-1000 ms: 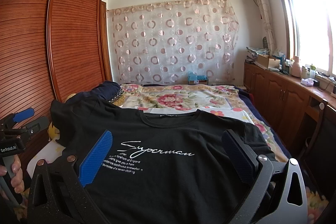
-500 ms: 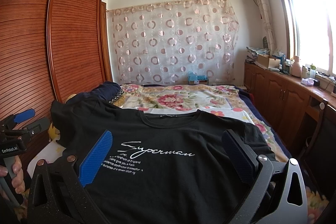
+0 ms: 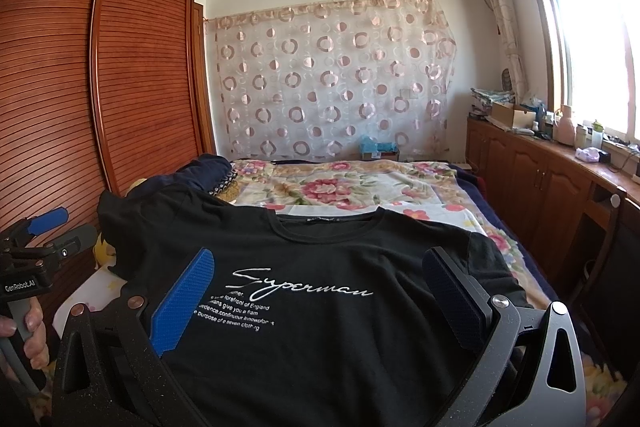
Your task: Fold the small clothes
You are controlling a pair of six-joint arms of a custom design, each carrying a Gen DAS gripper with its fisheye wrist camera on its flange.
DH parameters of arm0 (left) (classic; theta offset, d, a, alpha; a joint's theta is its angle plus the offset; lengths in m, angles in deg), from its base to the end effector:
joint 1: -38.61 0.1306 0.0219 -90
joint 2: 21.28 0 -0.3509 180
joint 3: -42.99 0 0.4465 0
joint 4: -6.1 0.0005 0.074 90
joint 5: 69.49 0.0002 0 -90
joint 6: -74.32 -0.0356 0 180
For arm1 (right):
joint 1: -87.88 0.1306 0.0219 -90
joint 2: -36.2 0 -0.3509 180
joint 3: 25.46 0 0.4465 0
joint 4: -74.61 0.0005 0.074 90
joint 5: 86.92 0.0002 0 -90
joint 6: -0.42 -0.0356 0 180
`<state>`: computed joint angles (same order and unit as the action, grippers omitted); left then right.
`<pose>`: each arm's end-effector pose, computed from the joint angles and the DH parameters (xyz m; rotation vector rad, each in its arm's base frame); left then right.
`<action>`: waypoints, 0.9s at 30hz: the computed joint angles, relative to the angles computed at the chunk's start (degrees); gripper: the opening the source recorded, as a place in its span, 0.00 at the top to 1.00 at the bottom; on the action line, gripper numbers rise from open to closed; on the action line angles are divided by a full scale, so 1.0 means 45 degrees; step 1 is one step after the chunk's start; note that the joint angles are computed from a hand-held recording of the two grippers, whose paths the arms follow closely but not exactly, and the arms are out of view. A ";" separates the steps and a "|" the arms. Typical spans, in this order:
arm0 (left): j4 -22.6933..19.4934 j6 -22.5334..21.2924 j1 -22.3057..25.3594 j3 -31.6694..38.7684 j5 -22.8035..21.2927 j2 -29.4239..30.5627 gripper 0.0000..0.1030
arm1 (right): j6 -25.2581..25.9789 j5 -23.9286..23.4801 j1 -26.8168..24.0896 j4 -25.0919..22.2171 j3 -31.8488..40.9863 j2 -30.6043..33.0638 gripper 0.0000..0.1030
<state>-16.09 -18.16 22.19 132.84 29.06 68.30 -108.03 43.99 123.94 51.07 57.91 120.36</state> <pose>0.5423 -0.1659 0.4426 0.4192 1.9160 -0.3059 0.4380 0.2895 0.4318 0.1556 1.8815 -0.0662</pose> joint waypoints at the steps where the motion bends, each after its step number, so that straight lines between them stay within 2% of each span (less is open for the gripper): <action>1: -0.0040 -0.0021 0.0028 0.0033 0.0035 0.0033 0.00 | -0.0013 -0.0025 -0.0009 -0.0012 0.0010 0.0012 0.00; 15: -0.0804 -0.0306 0.0574 0.0335 0.0694 0.0822 0.00 | -0.0238 -0.1120 -0.0321 -0.0750 0.0299 0.0379 0.00; 27: -0.1586 -0.0752 0.1437 0.0895 0.1265 0.1603 0.00 | 0.0066 -0.2253 -0.0725 -0.1270 0.0723 0.0644 0.00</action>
<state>-23.23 -21.54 28.66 136.87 34.76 75.51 -107.73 33.85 120.67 45.35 61.16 123.26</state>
